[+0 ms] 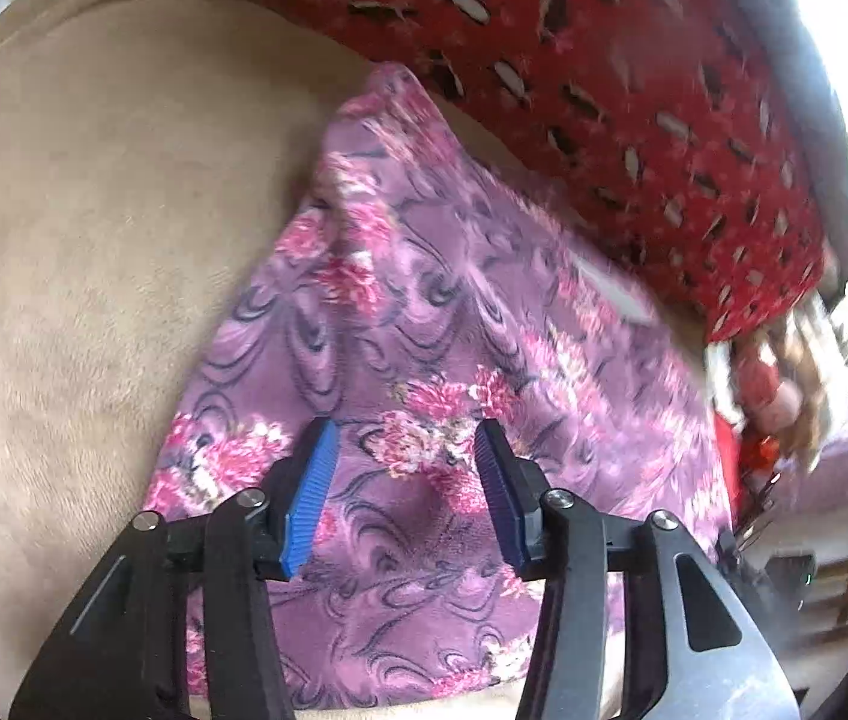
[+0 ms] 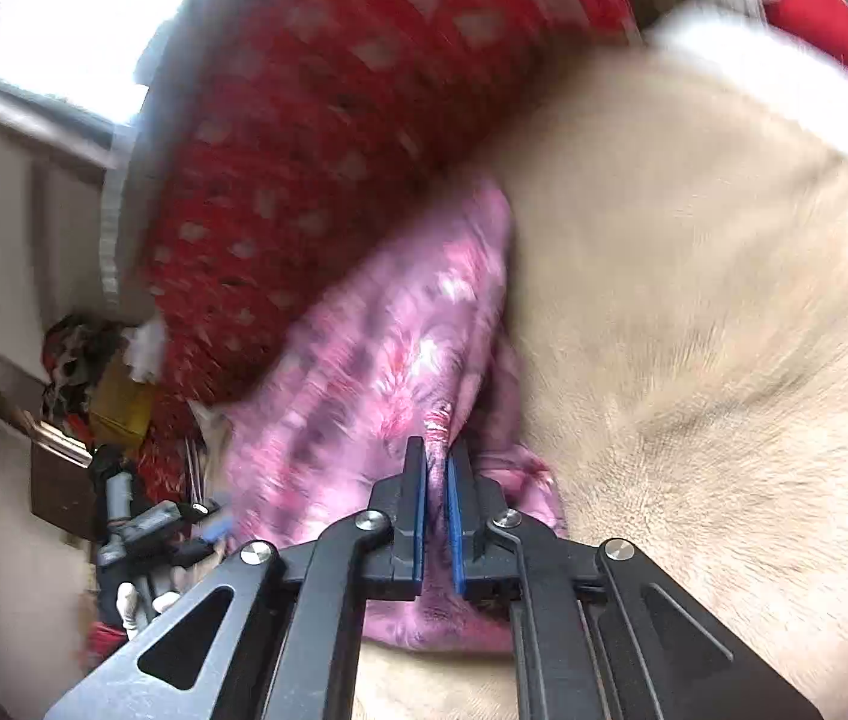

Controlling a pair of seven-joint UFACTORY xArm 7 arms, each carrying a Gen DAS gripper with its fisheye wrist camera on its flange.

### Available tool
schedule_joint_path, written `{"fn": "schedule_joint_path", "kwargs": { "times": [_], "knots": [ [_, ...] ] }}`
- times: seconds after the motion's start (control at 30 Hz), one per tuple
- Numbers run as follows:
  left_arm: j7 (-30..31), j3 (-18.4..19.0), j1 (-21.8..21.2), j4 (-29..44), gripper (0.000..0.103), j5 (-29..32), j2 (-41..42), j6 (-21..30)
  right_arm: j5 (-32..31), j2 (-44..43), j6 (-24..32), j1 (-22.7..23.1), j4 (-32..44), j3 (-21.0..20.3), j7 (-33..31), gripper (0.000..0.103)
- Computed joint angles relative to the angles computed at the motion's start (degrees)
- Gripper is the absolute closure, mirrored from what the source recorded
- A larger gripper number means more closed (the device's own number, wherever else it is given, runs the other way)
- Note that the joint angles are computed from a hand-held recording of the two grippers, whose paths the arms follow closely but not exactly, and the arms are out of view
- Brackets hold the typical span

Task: Fold small clothes

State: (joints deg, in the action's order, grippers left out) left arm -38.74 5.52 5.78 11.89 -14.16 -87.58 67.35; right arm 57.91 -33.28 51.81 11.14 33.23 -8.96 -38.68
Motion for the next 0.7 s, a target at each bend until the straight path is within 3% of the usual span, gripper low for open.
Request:
{"fn": "schedule_joint_path", "kwargs": {
  "times": [0.07, 0.2, 0.27, 0.33, 0.4, 0.43, 0.57, 0.7],
  "knots": [
    [-0.9, 1.3, 0.9, -0.5, 0.057, -0.6, -1.4, 0.5, -1.6, -1.8, -2.8, -0.7, -1.1, 0.6, -0.3, 0.098],
    [-1.6, 4.4, 3.6, 1.4, 0.058, -0.2, -3.8, 5.4, -15.6, 3.3, -0.3, -3.6, 0.6, 5.2, 10.5, 0.092],
    [-0.9, 3.3, 3.3, 3.2, 0.058, 0.3, -2.6, 5.6, -15.1, -0.3, -6.1, -3.1, -0.6, 6.5, 13.3, 0.088],
    [0.3, 3.0, 2.8, 5.5, 0.057, 1.3, 1.4, 4.2, -10.5, -1.6, -10.3, 0.8, 0.1, 4.7, 11.8, 0.081],
    [2.2, 3.6, 2.8, 7.3, 0.056, 2.3, 6.0, 1.2, -6.9, 1.4, -9.8, 5.5, 4.1, 2.5, 8.7, 0.068],
    [2.9, 4.0, 2.9, 7.9, 0.056, 2.5, 8.3, -0.7, -5.3, 4.7, -7.6, 7.7, 7.5, 1.7, 6.9, 0.066],
    [5.5, 7.7, 2.6, 9.7, 0.045, -0.2, 19.1, -10.0, -7.5, 12.1, -8.5, 8.6, 14.1, 6.7, 5.5, 0.065],
    [9.5, 5.6, 1.8, 13.7, 0.045, 1.5, 31.5, -12.5, -5.6, 19.4, -5.7, 9.6, 19.5, 9.2, 3.6, 0.065]
  ]
}}
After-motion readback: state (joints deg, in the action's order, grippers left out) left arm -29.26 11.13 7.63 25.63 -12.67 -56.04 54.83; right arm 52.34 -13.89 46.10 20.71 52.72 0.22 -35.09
